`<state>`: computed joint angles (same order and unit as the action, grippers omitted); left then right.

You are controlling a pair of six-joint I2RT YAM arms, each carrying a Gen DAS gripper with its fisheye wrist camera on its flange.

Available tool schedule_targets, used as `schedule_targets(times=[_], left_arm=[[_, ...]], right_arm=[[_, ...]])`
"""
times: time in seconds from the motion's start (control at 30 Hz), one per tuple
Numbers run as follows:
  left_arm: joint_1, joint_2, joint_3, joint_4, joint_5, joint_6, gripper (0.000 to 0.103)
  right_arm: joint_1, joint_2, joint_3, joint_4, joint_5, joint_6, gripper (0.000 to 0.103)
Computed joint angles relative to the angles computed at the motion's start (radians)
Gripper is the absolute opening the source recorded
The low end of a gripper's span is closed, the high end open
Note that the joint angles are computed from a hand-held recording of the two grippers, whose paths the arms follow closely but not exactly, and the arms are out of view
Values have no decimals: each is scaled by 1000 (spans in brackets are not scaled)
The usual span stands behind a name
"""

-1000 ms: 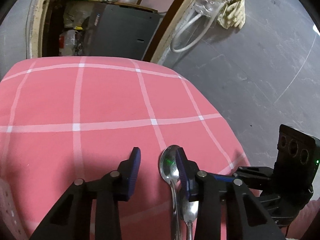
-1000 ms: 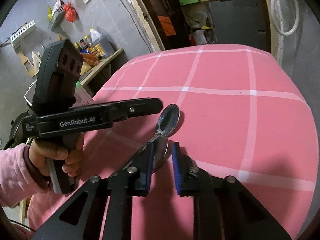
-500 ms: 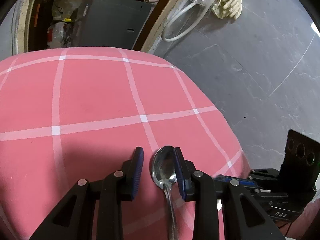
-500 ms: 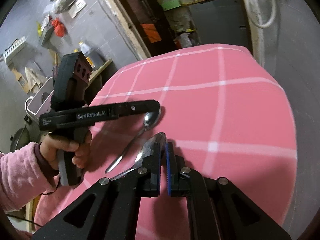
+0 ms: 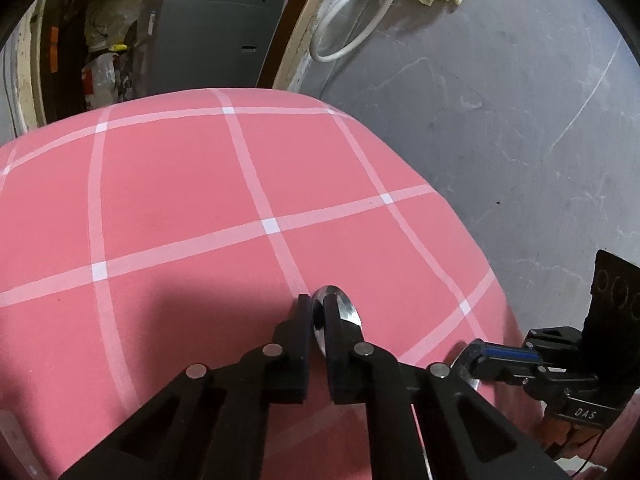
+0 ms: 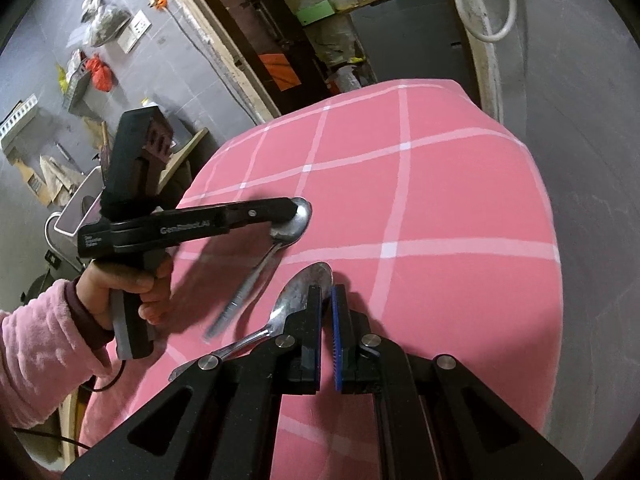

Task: Organize utensils
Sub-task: 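Grasp a steel spoon with the left tool while the right tool grasps the other steel spoon, then lift the steel spoon with the left tool while the right tool carries its spoon toward the holder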

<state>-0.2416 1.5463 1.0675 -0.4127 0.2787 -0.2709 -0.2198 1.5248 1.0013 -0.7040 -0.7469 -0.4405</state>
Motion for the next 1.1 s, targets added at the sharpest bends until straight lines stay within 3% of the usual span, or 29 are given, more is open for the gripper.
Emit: schedule_targets(times=[0.23, 0.53, 0.93, 1.1], left_arm=[[-40, -109, -7, -71, -100, -18, 2], [-137, -285, 10, -193, -327, -27, 2], [-156, -481, 106, -361, -455, -41, 2], [-86, -555, 188, -462, -443, 10, 2]], right_arm=[[-30, -100, -41, -8, -10, 14, 4], [-66, -296, -42, -38, -30, 49, 2], [-109, -495, 56, -167, -64, 94, 2], [-65, -545, 91, -189, -55, 149, 2]])
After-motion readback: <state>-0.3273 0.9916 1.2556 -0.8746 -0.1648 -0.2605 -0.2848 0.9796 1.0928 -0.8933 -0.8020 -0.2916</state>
